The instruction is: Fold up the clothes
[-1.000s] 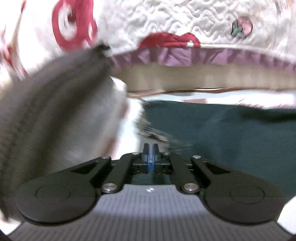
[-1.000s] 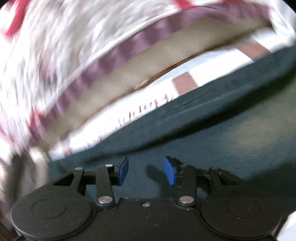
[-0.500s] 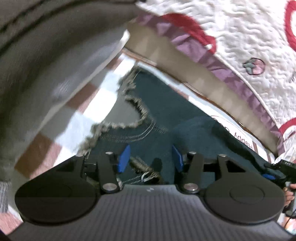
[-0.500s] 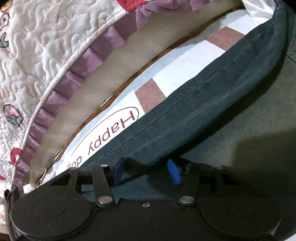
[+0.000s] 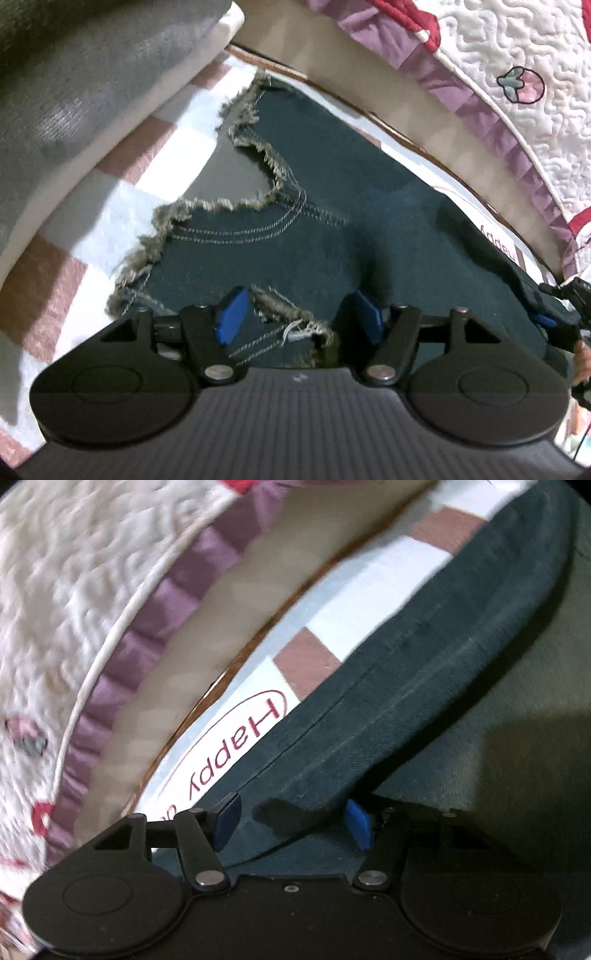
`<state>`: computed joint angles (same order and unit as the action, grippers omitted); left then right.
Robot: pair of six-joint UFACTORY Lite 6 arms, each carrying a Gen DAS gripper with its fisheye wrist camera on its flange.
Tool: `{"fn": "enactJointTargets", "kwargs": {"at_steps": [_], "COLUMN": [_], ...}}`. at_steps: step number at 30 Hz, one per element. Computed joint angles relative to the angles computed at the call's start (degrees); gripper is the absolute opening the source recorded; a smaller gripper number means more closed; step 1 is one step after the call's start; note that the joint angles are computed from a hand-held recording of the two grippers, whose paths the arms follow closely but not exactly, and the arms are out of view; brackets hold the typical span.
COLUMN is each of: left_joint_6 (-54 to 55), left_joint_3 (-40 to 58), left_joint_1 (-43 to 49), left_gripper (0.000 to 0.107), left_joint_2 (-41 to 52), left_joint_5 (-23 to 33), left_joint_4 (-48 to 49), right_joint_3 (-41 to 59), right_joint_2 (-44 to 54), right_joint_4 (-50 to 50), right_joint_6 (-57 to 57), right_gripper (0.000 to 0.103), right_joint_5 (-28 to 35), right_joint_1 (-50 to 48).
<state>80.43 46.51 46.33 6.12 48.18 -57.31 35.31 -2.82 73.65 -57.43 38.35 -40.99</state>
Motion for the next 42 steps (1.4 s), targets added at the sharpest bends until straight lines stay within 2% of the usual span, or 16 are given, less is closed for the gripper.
{"fn": "enactJointTargets", "kwargs": {"at_steps": [2,3,4,5,6,7,13,16,19,21,25,28,30,35,40,42], "left_joint_6": [2.8,4.5,5.9,6.8,8.4,10.6,22.0,23.2,22.5,22.7,22.4,22.9,24.2,25.8,29.0,31.2], "left_joint_3": [-2.5,-3.8,-4.2,-4.3,-5.1,-6.4,-9.9,-7.7,-5.2,-4.3,-4.8,-5.1,-5.1,-5.8,-7.5,-8.7], "left_joint_1": [-1.1,-1.5,-1.5,-1.7,-1.9,-1.9,5.5,9.9,9.7,8.3,8.9,10.4,12.6,11.7,11.0,10.5], "left_gripper": [0.061,0.053,0.031,0.022,0.015,0.011,0.007,0.007,0.007,0.007,0.006,0.006,0.006,0.006,0.006,0.006], "left_joint_2": [-2.4,-3.7,-4.0,-4.2,-5.7,-7.8,-19.8,-19.0,-16.4,-15.2,-15.3,-14.7,-13.7,-14.4,-17.4,-19.9], "left_joint_5": [-1.9,-2.4,-2.1,-2.0,-2.5,-3.1,2.8,8.1,7.9,5.9,6.0,8.8,13.7,13.3,9.5,7.3], "left_joint_4": [-1.3,-2.2,-2.6,-2.5,-3.0,-4.0,-10.6,-13.6,-16.2,-17.4,-17.0,-17.6,-19.7,-21.6,-24.7,-26.9], "right_joint_3": [-3.9,-5.8,-7.3,-8.1,-8.5,-8.7,-13.5,-14.5,-12.4,-12.8,-15.1,-17.3,-15.8,-9.4,-4.6,-3.0], "right_joint_2": [-2.9,-4.4,-5.6,-6.4,-6.6,-5.7,-10.0,-15.1,-16.9,-20.2,-27.8,-32.9,-30.8,-20.5,-9.5,-5.5], "right_joint_4": [4.5,6.7,8.3,9.2,10.4,12.2,16.2,14.7,10.7,7.4,-7.7,-10.8,-18.1,-31.2,-12.2,-3.5], "right_joint_6": [-7.2,-10.5,-13.0,-14.5,-16.9,-20.6,-31.9,-32.7,-31.5,-35.1,-36.6,-43.9,-41.9,-36.7,-48.0,-51.8], "right_gripper": [0.065,0.061,0.049,0.039,0.014,0.007,0.003,0.003,0.003,0.005,0.027,0.051,0.051,0.055,0.074,0.069], "right_joint_5": [-1.6,-2.3,-3.3,-5.2,-6.3,-5.5,3.5,4.4,2.7,-4.2,-23.5,-23.1,-24.0,-28.3,-32.4,-29.0], "right_joint_1": [0.3,0.4,0.7,1.2,1.3,0.3,-8.5,-8.6,-6.9,-1.9,13.1,12.8,13.8,16.7,18.4,15.7]}}
